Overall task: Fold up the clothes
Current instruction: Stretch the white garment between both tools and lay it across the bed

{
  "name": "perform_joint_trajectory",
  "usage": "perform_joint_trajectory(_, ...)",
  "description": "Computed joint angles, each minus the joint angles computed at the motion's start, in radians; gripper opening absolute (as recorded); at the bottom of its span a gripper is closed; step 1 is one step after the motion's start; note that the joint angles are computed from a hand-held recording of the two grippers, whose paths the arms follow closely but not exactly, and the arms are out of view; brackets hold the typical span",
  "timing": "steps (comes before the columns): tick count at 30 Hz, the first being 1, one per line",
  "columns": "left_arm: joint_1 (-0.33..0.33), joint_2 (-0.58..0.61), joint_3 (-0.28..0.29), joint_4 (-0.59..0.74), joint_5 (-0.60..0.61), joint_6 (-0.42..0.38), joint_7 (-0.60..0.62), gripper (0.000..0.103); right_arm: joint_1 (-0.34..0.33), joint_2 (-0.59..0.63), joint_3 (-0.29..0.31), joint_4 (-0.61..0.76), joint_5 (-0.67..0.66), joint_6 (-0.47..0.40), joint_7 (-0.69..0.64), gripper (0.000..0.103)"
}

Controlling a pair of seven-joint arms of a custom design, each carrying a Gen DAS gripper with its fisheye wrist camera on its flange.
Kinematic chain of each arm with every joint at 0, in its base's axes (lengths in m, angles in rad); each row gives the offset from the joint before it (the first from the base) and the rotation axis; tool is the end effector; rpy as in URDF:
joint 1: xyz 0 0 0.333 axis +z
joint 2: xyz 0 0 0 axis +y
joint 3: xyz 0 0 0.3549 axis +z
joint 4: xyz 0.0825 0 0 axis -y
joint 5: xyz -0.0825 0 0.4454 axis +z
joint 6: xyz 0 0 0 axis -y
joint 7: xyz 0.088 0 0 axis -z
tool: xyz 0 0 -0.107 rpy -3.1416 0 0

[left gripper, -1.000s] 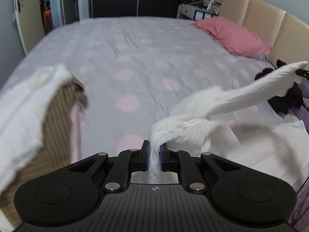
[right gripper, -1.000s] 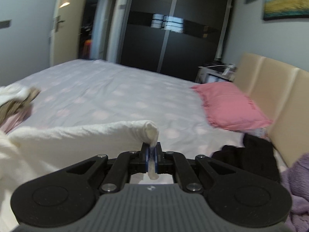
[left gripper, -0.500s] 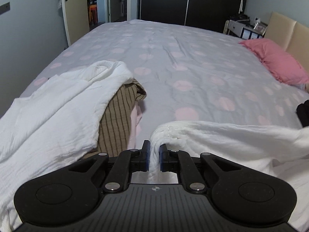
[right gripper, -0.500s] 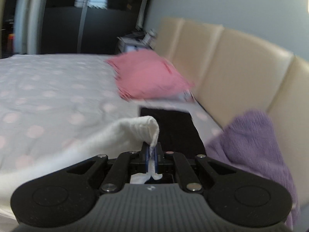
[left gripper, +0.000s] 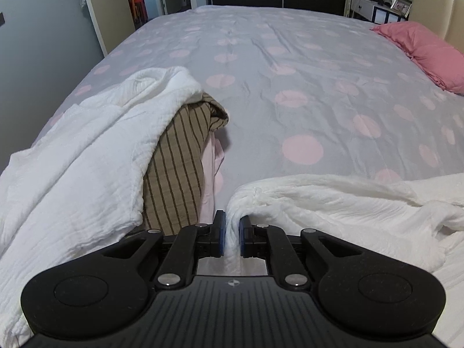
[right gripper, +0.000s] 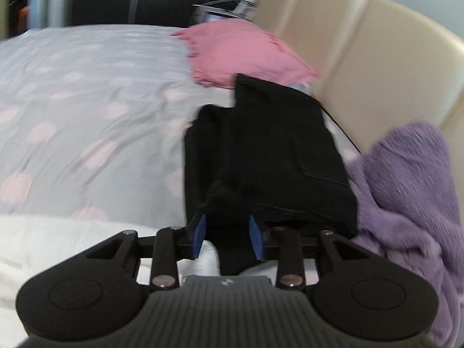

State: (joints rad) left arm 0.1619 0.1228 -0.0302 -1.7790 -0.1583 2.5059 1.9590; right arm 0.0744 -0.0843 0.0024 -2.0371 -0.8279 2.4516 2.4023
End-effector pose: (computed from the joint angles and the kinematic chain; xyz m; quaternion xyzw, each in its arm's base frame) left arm 0.7001 0.0950 0.5703 -0.6189 0.7245 -0.2054 0.2237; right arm 0.6230 0.0478 0.5523 -0.5700 0.7201 -0.3806 0.1080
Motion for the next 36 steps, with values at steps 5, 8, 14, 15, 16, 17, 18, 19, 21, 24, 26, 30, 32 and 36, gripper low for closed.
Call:
perform_joint_trajectory(5,-0.005,0.014,0.003,0.017,0.028,-0.026,-0.030,0.007,0.027,-0.016,-0.023,-0.089,0.227,0.168,-0.385,0.035)
perform_joint_trajectory(8,-0.005,0.018,0.003,0.022,0.033,-0.034,-0.033,0.007,0.053,-0.026,-0.017,-0.126,0.355,0.151,-0.621,0.035)
perform_joint_trajectory(14,-0.005,0.025,0.004,0.034,0.043,-0.049,-0.053,0.007,0.049,0.000,0.006,-0.145,0.311,0.090,-0.672,0.035)
perform_joint_trajectory(15,-0.005,0.026,0.004,0.035,0.043,-0.049,-0.054,0.007,0.048,0.009,0.004,-0.143,0.319,0.091,-0.671,0.035)
perform_joint_trajectory(16,-0.005,0.026,0.004,0.036,0.044,-0.050,-0.055,0.007,0.048,0.021,0.002,-0.134,0.331,0.087,-0.674,0.035)
perform_joint_trajectory(17,-0.005,0.026,0.003,0.036,0.044,-0.050,-0.056,0.007,0.048,0.037,0.000,-0.121,0.343,0.079,-0.681,0.035)
perform_joint_trajectory(18,-0.005,0.027,0.003,0.037,0.044,-0.050,-0.057,0.007,0.048,0.051,-0.001,-0.108,0.347,0.070,-0.684,0.035)
perform_joint_trajectory(19,-0.005,0.027,0.003,0.037,0.045,-0.050,-0.058,0.007,0.048,0.064,-0.001,-0.095,0.344,0.059,-0.684,0.035)
perform_joint_trajectory(21,-0.005,0.027,0.003,0.036,0.047,-0.048,-0.058,0.007,0.050,0.084,-0.002,-0.078,0.323,0.038,-0.651,0.025)
perform_joint_trajectory(24,-0.003,0.026,0.003,0.036,0.038,-0.045,-0.055,0.008,0.055,0.091,-0.004,-0.058,0.309,-0.007,-0.610,0.011)
perform_joint_trajectory(26,0.000,0.023,0.001,0.037,0.020,-0.046,-0.053,0.008,0.058,0.075,-0.003,-0.058,0.265,-0.008,-0.568,0.010)
perform_joint_trajectory(30,0.007,0.008,-0.003,0.032,-0.031,-0.035,-0.034,0.008,0.049,0.011,0.002,-0.055,0.162,-0.008,-0.431,0.009)
perform_joint_trajectory(32,0.009,-0.004,-0.005,0.025,-0.055,-0.029,-0.026,0.008,0.040,-0.031,0.011,-0.058,0.103,-0.021,-0.369,0.009)
perform_joint_trajectory(36,0.013,-0.039,-0.010,-0.007,-0.124,0.005,0.032,0.008,0.010,-0.134,0.040,-0.071,-0.030,-0.068,-0.246,0.009)
